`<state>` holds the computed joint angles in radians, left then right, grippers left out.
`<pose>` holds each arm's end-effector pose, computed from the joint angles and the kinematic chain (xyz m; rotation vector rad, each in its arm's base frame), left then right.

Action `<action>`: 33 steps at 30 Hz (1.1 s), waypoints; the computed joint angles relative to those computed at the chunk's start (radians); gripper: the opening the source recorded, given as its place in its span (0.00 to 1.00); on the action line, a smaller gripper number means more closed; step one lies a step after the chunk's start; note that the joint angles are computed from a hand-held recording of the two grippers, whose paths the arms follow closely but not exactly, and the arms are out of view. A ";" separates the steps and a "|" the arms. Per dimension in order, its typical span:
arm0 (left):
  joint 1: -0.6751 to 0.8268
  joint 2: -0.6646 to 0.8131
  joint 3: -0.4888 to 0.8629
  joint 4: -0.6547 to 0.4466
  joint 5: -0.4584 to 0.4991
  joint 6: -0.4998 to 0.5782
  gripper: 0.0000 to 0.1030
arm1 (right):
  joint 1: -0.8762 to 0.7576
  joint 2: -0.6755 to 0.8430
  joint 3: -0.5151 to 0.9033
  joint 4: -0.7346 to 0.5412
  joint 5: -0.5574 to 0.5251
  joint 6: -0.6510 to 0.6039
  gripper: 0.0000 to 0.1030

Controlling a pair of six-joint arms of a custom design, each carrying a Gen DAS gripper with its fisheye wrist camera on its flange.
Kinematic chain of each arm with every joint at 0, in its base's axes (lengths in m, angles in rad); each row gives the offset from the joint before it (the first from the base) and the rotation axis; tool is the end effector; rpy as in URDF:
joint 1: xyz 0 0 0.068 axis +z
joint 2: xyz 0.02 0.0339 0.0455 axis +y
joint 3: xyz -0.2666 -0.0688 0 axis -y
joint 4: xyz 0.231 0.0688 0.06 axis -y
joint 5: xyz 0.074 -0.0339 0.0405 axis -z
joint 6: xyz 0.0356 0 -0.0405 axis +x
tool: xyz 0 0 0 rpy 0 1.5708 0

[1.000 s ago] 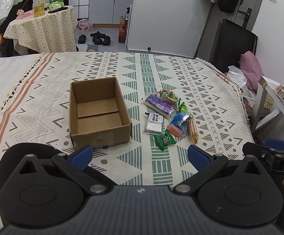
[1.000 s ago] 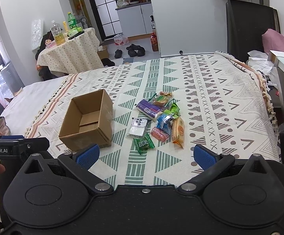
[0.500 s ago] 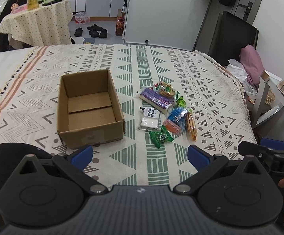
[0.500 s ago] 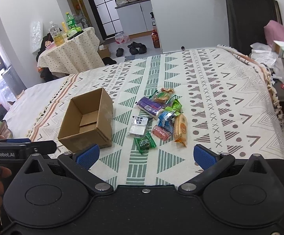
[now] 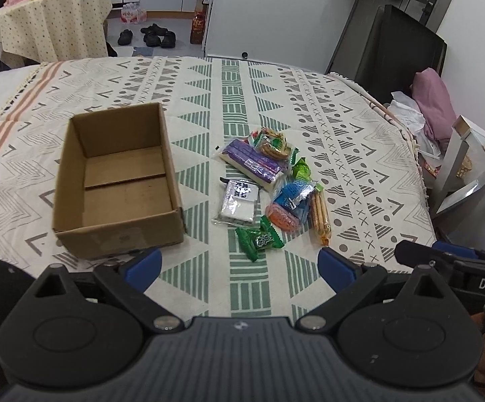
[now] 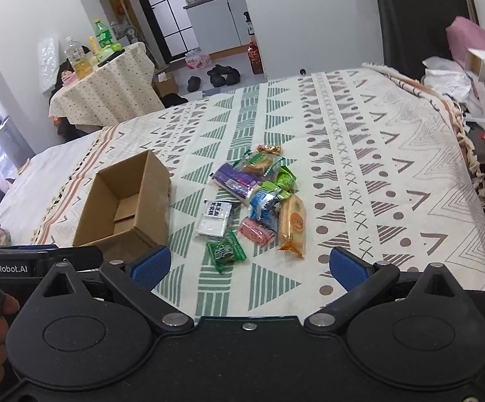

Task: Organize snacks
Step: 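Grasp green candy with left tool while right tool grasps orange bread roll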

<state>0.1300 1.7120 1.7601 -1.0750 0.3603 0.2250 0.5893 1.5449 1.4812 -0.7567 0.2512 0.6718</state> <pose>0.3397 0.0317 0.3567 0.2482 2.5185 -0.3286 0.2721 0.1713 0.3458 0.2161 2.3701 0.3096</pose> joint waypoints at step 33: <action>-0.215 0.421 0.185 0.053 -0.184 -0.195 0.73 | -0.273 0.265 -0.076 0.243 -0.321 -0.035 0.62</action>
